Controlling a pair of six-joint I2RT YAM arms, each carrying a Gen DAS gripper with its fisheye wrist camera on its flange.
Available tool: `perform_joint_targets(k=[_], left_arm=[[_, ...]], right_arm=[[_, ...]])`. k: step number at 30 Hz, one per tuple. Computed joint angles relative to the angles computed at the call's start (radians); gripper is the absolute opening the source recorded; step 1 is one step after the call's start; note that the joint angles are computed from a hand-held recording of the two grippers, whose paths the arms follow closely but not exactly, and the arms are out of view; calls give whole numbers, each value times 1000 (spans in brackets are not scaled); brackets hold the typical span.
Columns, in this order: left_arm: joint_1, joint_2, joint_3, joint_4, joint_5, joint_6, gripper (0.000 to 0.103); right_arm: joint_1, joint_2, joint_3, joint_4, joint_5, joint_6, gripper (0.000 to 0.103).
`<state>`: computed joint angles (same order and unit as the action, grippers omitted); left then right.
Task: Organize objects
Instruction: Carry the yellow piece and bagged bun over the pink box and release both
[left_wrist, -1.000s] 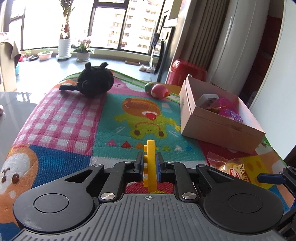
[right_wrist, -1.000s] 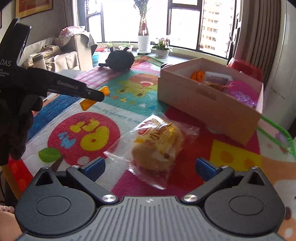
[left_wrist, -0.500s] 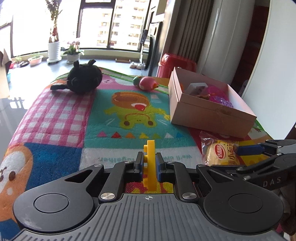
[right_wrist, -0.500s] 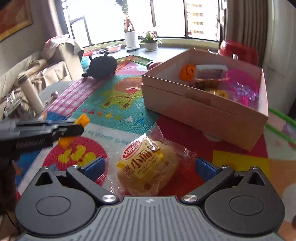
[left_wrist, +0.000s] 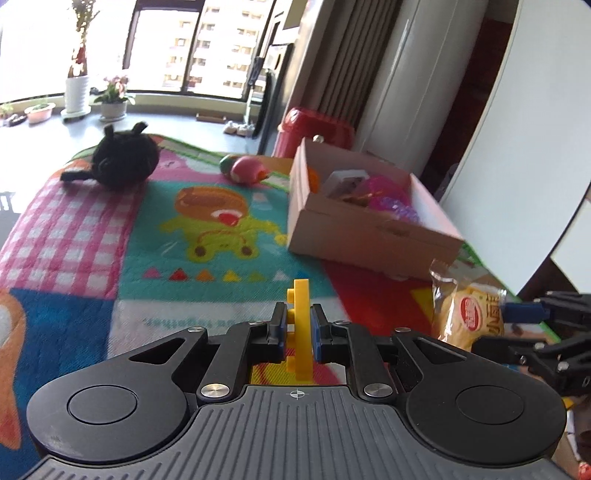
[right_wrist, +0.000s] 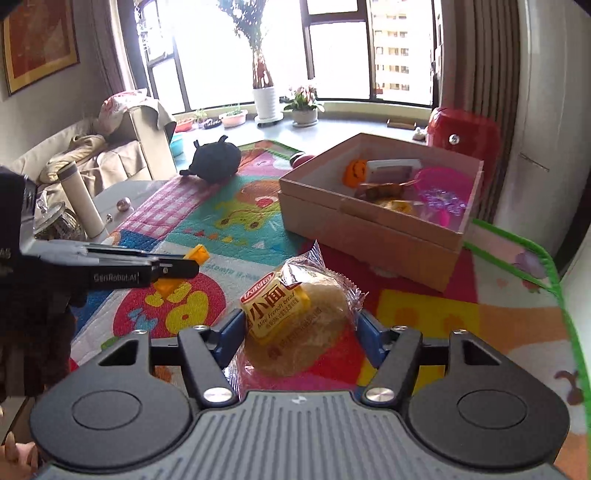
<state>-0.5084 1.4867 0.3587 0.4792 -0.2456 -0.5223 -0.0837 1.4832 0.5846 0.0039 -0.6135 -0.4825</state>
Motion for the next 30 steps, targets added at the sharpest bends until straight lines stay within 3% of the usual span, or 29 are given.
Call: perform_joint_targets(k=[3,6,8,9,12,18,24,25,28,30], left_arm=[[10,8,149,-60,-7,92,16],[40,91,308,-25,22,152,16],[98,194,421,26,139,126,19],[124,264,506,-10,188,111,22],[138,395,645,-89,143,96,22],[168,307,363,161,135,64,22],[221,193,109,201,172,96,22],[241,190,76,226,187,83,22],[308,175,-9,298,226,71,22],[341,183,-50,358,211,87,22]], right_arm=[[-53,-34,-15,32,-5,-13,65],[-82,-31,-6,57,-15,7,65],[-97,-19,6,63,-28,23,65],[-103,-13,10,66,-29,29,65],[-122,-3,17,80,-26,46,65],[-134,22,94,89,-25,121,65],[62,152,305,183,128,281,65],[99,198,369,171,155,300,67],[198,365,636,-27,261,323,89],[244,438,746,-111,333,319,89]])
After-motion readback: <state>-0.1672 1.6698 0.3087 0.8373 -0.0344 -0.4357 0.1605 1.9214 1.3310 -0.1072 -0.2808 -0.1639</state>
